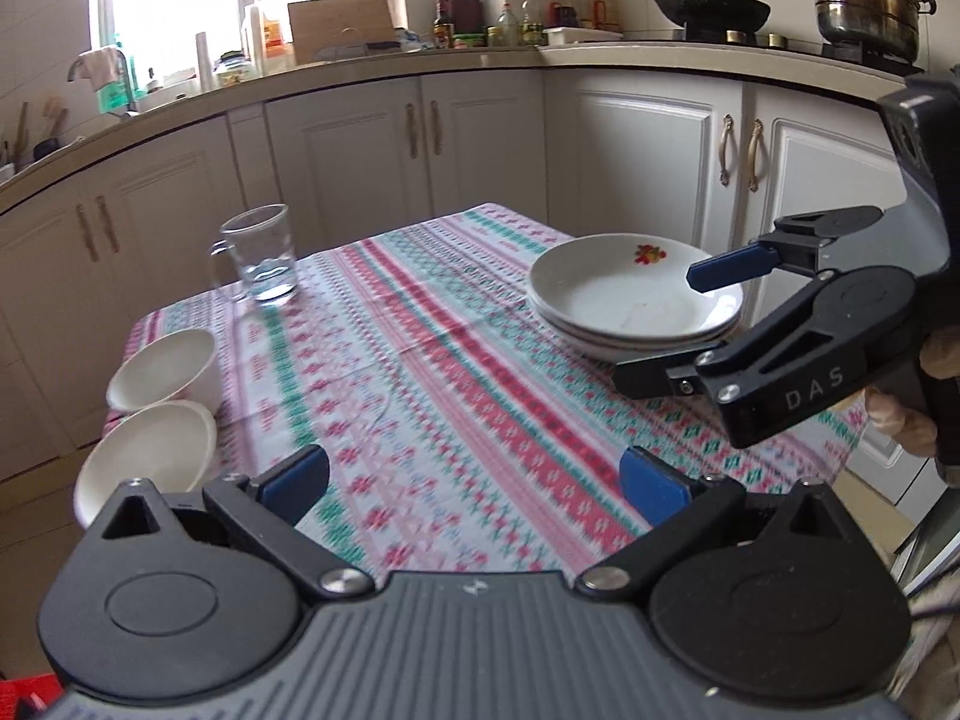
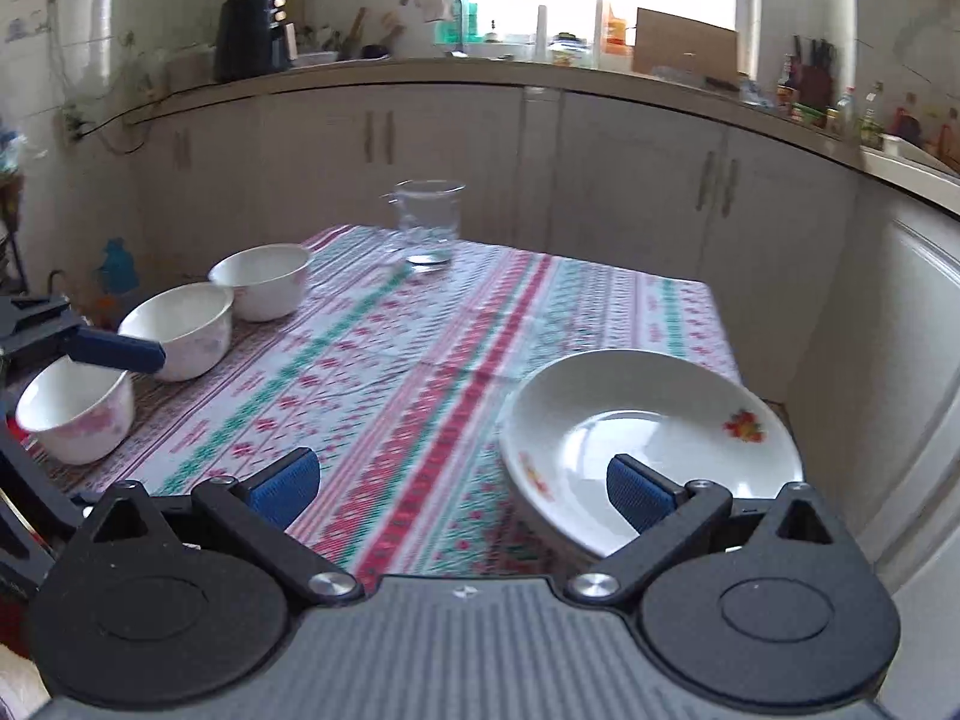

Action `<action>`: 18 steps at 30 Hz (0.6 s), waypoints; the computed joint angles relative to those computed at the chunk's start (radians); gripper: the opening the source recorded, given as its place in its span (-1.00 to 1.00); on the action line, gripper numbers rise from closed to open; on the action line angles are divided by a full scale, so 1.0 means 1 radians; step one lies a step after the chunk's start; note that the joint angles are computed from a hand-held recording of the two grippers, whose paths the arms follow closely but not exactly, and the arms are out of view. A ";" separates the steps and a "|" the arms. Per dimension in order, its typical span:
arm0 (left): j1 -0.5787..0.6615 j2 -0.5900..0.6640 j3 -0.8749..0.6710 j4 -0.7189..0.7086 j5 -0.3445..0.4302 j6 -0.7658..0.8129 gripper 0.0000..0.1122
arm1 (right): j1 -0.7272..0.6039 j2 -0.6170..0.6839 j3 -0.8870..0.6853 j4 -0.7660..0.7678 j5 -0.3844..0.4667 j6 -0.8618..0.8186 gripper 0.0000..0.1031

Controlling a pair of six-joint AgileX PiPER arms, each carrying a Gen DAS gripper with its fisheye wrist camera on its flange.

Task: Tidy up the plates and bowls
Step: 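Move the right gripper to the white bowl at the end of the row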

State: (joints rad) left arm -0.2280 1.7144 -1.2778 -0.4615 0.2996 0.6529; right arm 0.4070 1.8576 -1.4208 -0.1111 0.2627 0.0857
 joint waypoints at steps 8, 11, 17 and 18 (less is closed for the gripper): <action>0.145 -0.140 0.145 -0.058 0.056 0.137 0.82 | 0.068 0.060 -0.094 0.284 0.073 -0.325 1.00; 0.214 -0.164 0.171 -0.096 0.076 0.199 0.82 | 0.095 0.111 -0.173 0.393 0.124 -0.475 1.00; 0.332 -0.167 0.208 -0.164 0.090 0.342 0.82 | 0.137 0.227 -0.367 0.527 0.246 -0.663 1.00; 0.347 -0.161 0.211 -0.164 0.091 0.352 0.82 | 0.144 0.249 -0.403 0.529 0.264 -0.665 1.00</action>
